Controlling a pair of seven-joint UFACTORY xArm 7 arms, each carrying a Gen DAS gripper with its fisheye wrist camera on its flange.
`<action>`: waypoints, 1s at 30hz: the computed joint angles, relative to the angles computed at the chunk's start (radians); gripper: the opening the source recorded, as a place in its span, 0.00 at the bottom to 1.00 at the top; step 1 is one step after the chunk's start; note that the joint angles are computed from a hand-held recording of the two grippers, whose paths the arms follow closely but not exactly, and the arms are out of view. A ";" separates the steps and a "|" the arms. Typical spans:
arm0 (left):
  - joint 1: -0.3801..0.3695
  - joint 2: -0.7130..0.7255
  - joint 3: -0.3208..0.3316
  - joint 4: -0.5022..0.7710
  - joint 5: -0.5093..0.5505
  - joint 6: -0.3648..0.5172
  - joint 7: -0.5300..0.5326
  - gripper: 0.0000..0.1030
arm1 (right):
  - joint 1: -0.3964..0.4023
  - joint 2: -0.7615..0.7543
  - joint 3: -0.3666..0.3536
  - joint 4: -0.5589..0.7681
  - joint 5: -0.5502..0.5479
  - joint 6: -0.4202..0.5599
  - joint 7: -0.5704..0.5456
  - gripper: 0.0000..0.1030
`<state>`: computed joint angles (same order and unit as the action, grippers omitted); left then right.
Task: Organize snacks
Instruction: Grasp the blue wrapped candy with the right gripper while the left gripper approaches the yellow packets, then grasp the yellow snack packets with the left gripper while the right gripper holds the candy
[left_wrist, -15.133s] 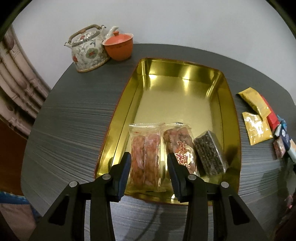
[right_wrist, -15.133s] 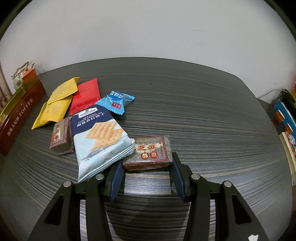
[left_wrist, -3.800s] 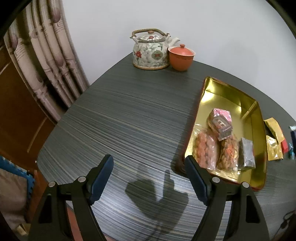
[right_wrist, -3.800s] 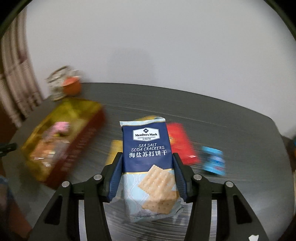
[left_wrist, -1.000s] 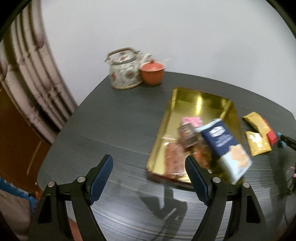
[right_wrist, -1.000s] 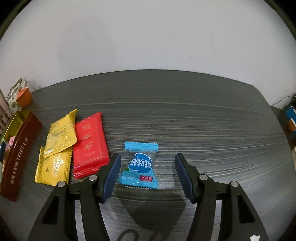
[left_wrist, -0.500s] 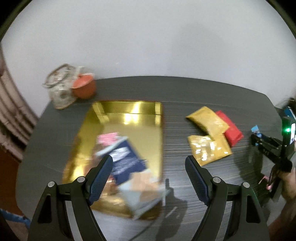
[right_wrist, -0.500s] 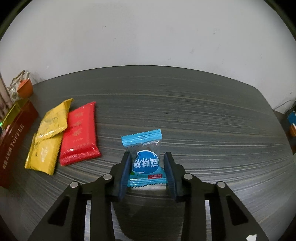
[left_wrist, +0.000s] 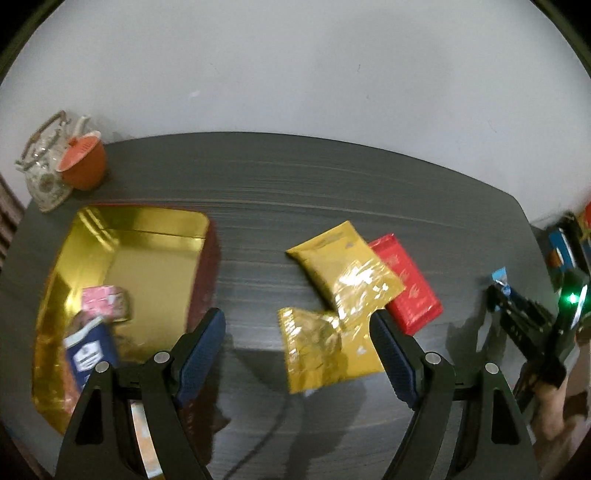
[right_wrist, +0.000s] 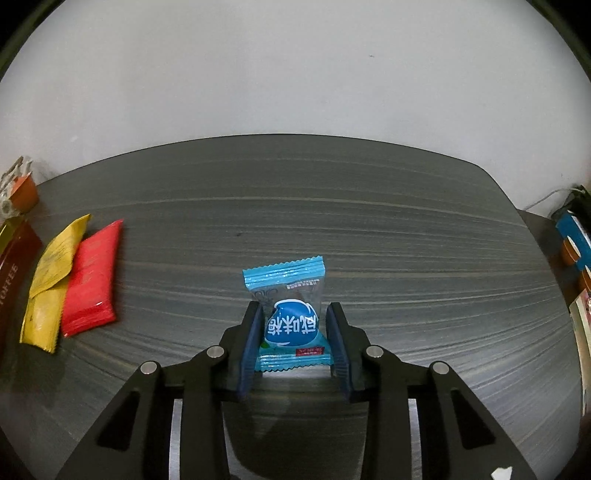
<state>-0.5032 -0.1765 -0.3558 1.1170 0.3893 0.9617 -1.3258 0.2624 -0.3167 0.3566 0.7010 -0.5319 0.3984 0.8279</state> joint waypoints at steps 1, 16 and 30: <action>0.002 0.016 0.003 0.010 -0.005 -0.006 0.001 0.78 | -0.013 0.028 0.013 0.027 -0.014 0.003 0.022 0.32; -0.017 0.177 0.074 0.098 -0.038 -0.123 0.002 0.78 | 0.012 0.001 -0.006 0.015 0.002 0.019 0.013 0.32; -0.050 0.324 0.134 0.232 -0.096 -0.013 0.062 0.78 | 0.008 -0.001 -0.004 0.012 0.007 0.016 0.008 0.33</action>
<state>-0.5535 0.1478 -0.2221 1.3491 0.2936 0.9488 -1.2642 0.2701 -0.3174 0.3523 0.7129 -0.5253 0.4145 0.8364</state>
